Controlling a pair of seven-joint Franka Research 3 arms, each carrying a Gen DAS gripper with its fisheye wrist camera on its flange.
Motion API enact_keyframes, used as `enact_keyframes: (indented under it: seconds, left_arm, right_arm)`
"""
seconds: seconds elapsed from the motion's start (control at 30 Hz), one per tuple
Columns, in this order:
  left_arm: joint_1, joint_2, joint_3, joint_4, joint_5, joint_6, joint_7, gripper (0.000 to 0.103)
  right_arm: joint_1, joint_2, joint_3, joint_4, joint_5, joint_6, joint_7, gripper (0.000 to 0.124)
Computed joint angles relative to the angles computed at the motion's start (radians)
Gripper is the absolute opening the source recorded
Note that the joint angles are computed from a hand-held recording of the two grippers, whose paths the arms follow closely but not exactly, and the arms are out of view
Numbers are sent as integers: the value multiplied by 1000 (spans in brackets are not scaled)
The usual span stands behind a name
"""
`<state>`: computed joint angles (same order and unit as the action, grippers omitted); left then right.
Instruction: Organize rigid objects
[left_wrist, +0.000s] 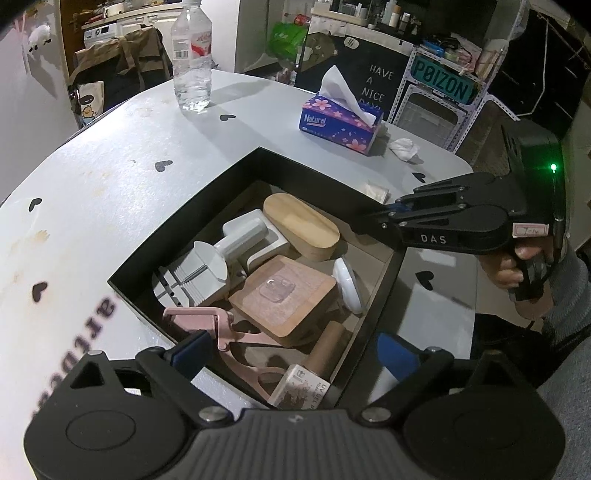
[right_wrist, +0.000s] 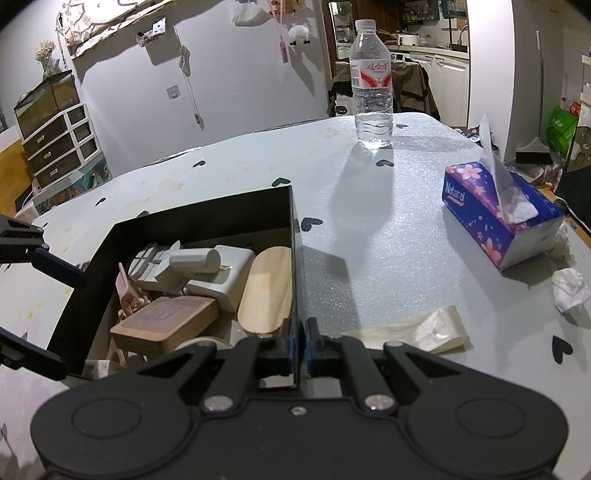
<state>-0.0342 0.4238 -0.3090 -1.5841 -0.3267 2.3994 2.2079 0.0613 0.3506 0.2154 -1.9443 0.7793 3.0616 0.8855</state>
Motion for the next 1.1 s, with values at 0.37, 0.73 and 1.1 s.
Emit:
enact_keyframes:
  seconds: [0.37,0.73,1.1]
  left_arm:
    - [4,-52,-5,-68,-38,66,-19,99]
    - [-2,-192,-9,-270,-184,362,-111,103]
    - [-40,-291,-24,-475,-250,708,-251,103]
  right_arm:
    - [-2,-1,2,-1,-3,-2,-1,7]
    - [-26,-8,24,3,27,-13,-36,7]
    - [-178,-102,225,18,598,35,-659,12]
